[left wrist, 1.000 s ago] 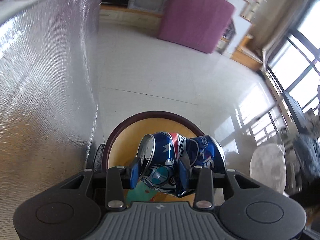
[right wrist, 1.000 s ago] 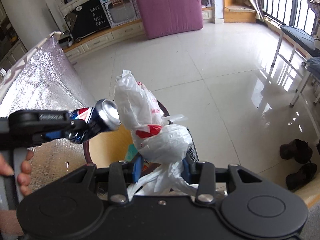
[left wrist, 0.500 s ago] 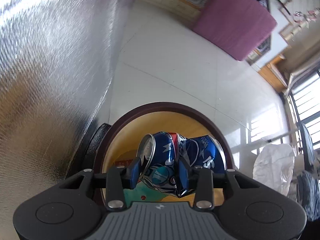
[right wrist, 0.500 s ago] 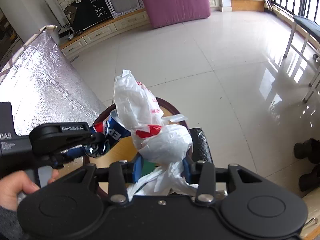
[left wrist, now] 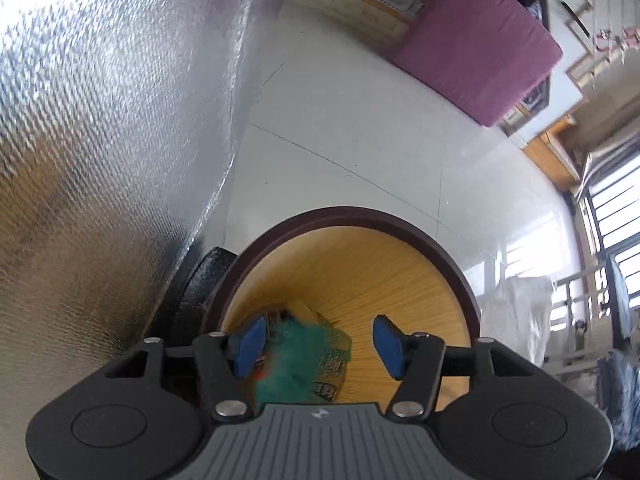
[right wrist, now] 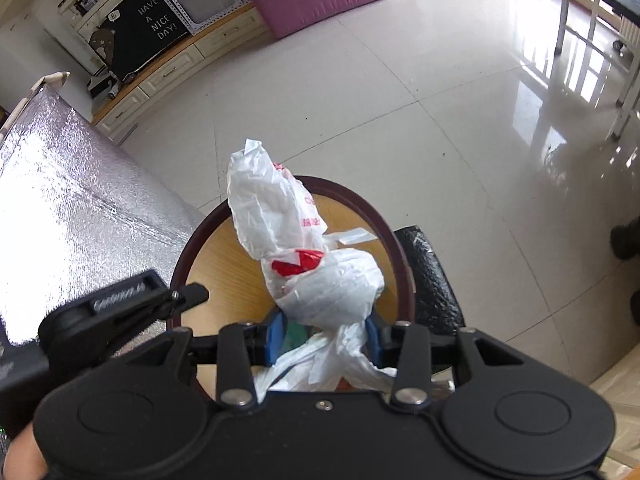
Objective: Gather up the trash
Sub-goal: 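Open the left tool over the wastebasket while the right tool releases the white bag into it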
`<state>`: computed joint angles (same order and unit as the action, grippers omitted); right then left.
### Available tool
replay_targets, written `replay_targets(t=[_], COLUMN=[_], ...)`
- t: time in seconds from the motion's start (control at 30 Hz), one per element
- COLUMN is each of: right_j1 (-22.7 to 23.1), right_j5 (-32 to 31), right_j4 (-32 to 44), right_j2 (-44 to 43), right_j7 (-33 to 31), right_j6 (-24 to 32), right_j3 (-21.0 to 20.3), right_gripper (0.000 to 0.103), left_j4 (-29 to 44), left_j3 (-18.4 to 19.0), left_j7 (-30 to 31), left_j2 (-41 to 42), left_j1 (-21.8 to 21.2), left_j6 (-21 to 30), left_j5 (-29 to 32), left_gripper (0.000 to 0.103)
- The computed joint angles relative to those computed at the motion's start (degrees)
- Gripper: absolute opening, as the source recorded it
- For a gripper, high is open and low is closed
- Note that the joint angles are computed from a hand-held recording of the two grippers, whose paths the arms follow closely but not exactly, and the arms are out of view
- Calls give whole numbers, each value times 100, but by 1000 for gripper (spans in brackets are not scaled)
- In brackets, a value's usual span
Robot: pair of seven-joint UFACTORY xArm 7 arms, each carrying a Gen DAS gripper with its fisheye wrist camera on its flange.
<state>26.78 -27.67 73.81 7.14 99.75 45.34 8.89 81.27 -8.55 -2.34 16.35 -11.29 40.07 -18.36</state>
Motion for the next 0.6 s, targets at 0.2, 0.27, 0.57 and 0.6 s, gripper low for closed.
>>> replay_targets(t=[0.2, 0.27, 0.57, 0.6], right_j1=[-71, -29, 6, -1], right_j5=[207, 251, 438, 438], right_j4=[-124, -71, -228, -284], right_j2=[153, 198, -27, -87], right_j7=[348, 241, -244, -248], right_j6=[-378, -274, -188, -214], right_j3=[-68, -53, -8, 5], right_gripper=[62, 68, 70, 71], left_j4=[-81, -168, -407, -432], left_j3=[55, 94, 174, 182], left_j7=[408, 497, 931, 980], left_j2=[-130, -202, -502, -555], left_j1=[-20, -23, 44, 56], left_j6=[133, 109, 435, 480], left_j5=[406, 529, 783, 778], left_gripper=[78, 82, 91, 92])
